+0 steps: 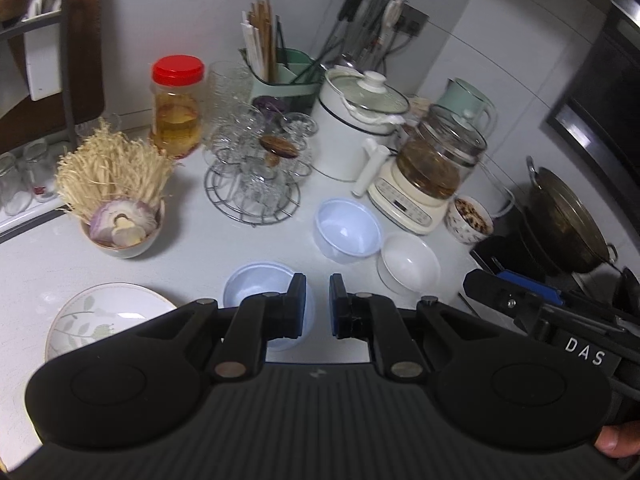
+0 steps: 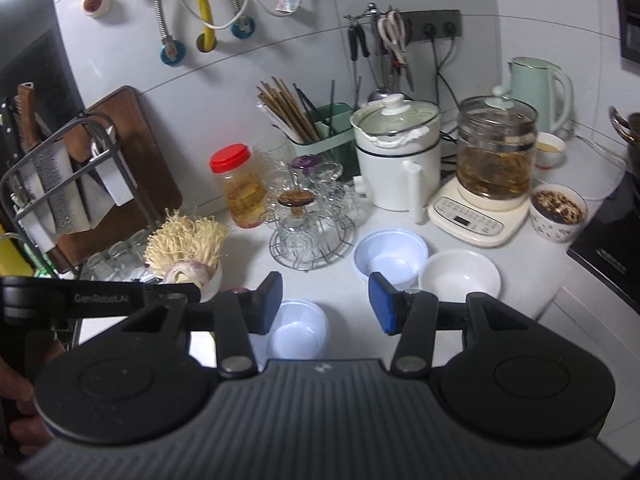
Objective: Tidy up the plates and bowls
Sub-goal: 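Move both grippers to the rim of the second light blue bowl, then close both grippers on the second light blue bowl rim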
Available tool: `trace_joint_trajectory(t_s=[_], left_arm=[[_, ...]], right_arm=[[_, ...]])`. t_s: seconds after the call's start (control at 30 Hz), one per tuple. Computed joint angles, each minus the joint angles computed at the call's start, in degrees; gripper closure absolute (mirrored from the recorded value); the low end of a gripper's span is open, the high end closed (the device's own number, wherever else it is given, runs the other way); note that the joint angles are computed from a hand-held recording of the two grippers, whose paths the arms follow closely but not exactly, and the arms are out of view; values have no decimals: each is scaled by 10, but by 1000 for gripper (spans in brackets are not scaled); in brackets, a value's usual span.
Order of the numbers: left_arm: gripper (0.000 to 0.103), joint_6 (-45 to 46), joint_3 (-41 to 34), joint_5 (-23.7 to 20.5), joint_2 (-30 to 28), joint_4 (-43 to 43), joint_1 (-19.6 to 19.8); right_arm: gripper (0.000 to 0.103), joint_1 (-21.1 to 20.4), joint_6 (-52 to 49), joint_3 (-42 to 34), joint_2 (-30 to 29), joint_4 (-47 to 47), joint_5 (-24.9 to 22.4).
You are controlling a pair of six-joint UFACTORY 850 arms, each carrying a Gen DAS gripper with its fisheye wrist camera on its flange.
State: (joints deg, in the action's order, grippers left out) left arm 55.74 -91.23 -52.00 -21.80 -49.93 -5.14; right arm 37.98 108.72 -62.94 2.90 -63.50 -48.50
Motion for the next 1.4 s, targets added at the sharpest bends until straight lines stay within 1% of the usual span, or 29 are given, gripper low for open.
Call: trace_joint_trajectory(t_s=[0.13,0.33,0.5,0.57,0.63,0.67,0.7,0.77,0.87,1.0,1.1,1.17,1.3,1.4], left_arm=[[90,20,7,-16,-2,-2,2],[90,30,6,-41,-9,-3,4],[90,28,-4,-53,-21,3,-2],[90,20,-8,-52,-25,8,-8],[90,6,-16,-46,-30,22,-15],[85,-1,-22,-43,-33,27,-19],[76,-6,-28,-42,-38,28,-22],[71,-26,-45,-39,-52,40,-29],[71,-53,-75,-31,-74,56,-43],[65,-97,-110,-11,-102,74,-64],[65,-144,-148,-12,-131,96,-78],[65,-163,-172,-13,-151,95,-85],[64,-205,-216,6,-186,114,-104],[64,-237,-272,-12,-228,126,-113]], right_arm=[[52,18,22,0,-3,8,-32],[52,34,32,2,-5,32,-58],[52,32,33,5,-1,43,-72],[52,24,30,8,1,50,-65],[52,15,28,12,4,53,-54],[52,9,30,15,6,51,-48],[52,3,31,17,7,47,-41],[52,-13,27,22,10,42,-25],[52,-44,1,24,10,47,3],[52,-88,-33,29,14,55,57],[52,-126,-73,29,12,70,101],[52,-153,-99,26,8,75,128],[52,-208,-172,11,-14,112,188],[52,-242,-241,-4,-34,155,221]])
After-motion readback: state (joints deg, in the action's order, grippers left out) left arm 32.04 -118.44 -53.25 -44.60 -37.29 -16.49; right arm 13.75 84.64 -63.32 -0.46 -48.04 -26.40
